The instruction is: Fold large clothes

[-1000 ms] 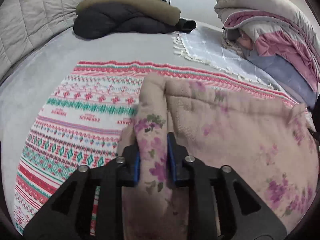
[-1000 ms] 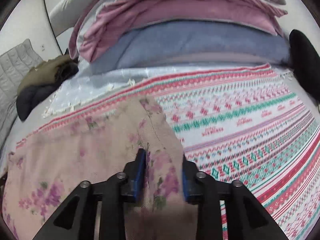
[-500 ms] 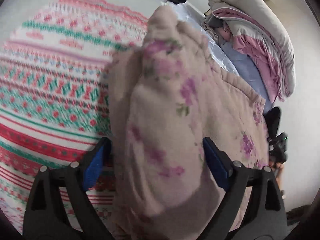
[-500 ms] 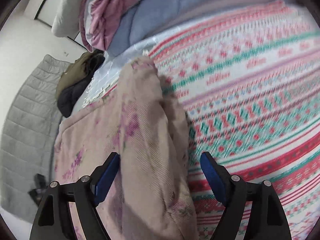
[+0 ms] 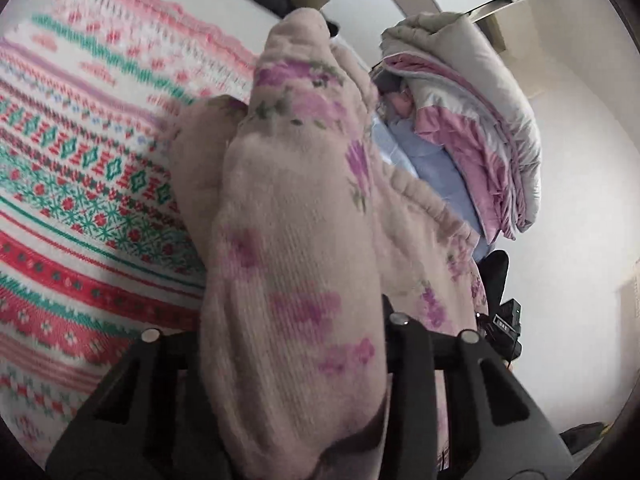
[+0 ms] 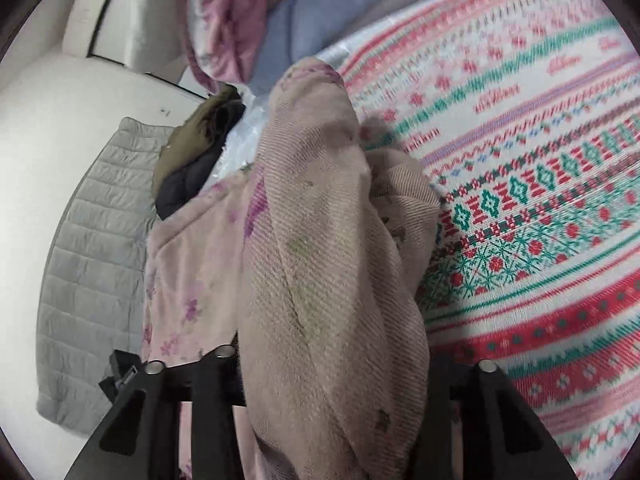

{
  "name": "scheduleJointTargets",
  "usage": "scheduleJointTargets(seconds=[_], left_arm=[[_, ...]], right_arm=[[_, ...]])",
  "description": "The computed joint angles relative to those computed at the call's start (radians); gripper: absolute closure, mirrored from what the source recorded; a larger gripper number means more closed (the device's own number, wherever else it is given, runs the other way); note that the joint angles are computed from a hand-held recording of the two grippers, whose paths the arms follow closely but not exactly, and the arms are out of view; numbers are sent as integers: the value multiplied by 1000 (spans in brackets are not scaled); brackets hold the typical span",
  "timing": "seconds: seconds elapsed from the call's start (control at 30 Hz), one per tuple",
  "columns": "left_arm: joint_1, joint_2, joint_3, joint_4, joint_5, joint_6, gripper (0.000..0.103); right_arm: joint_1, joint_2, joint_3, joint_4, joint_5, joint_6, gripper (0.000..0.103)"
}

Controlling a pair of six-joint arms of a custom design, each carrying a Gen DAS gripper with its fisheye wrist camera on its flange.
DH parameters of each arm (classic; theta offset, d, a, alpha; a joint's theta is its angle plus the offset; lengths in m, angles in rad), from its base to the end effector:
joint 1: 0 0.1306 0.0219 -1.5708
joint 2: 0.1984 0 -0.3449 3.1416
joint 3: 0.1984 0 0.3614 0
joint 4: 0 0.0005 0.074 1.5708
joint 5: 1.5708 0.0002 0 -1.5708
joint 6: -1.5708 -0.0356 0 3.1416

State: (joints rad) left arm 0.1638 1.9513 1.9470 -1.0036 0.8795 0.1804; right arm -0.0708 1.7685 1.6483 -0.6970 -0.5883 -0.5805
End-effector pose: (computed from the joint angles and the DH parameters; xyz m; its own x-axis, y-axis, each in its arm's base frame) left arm 0.6196 0.0741 0.3359 -0.8750 -0.2605 -0.4081 0.1471 0.6600 -0.7367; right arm 0.5844 -0.0221 0.3298 -0.7837 0.5130 -0.3502 0.1314 0.6880 0.7137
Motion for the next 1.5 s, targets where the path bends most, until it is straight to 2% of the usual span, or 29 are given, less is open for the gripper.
scheduleJointTargets(seconds=[0.1,0.2,0.3,0.4,0.47,0.57,0.63,0.73,0.77,0.8,0.83,0.87,0.9,0.97,1.0,1.07,1.13,1.23,1.33,1.37,1.4,1.47,1.5], left_arm=[[-5,-101,-72,72,36,50,70],[-21,-217,-123,70,46,13,71],[-45,-319,-168,22,62,-58,71],[-72,-403,-222,-24,103,-100,71],[-101,-455,-279,-29,128,-116,71],[-150,-504,-372,-53,167,-130,71],[-192,-527,-436,-64,155,-156,71],[-278,-526,-523,-99,63,-209,66],[-309,-530,-561,-83,-19,-209,61],[-337,-554,-613,-30,-144,-180,52],[-355,-571,-650,13,-250,-159,47],[-345,-583,-681,48,-250,-149,44],[-326,-586,-690,57,-208,-138,43],[-302,-589,-673,30,-180,-134,42],[-300,-587,-654,6,-186,-151,41],[-315,-562,-609,-39,-222,-180,41],[-341,-528,-574,-49,-265,-183,41],[-365,-487,-521,-31,-330,-122,40],[-372,-474,-502,-48,-375,-74,39],[-374,-470,-496,-52,-392,-79,39],[-377,-475,-497,-47,-407,-85,39],[-377,-524,-542,-12,-457,-96,39],[-380,-556,-567,10,-486,-105,39]], right_arm=[[10,-123,-101,103,-14,-21,68],[34,-225,-140,88,22,10,68],[41,-366,-204,56,65,49,68],[-5,-539,-285,-30,86,100,68],[-68,-669,-349,-110,83,120,68],[-198,-842,-439,-242,38,157,68],[-296,-933,-486,-346,12,222,67],[-436,-1005,-562,-490,3,346,62],[-489,-1016,-607,-540,20,401,59],[-536,-1018,-645,-584,35,455,55],[-565,-1012,-686,-596,62,477,53],[-591,-1012,-718,-593,75,487,48],[-652,-1009,-765,-581,51,514,45],[-716,-1015,-793,-572,-33,549,41],[-729,-1011,-779,-583,-36,580,39],[-709,-1015,-747,-575,31,629,37],[-617,-1044,-732,-511,153,602,37],[-530,-987,-712,-412,259,569,37],[-462,-915,-711,-331,353,536,38],[-442,-922,-709,-324,379,521,45],[-428,-929,-720,-287,410,507,60],[-415,-943,-736,-232,431,484,70],[-420,-968,-750,-211,418,483,70]])
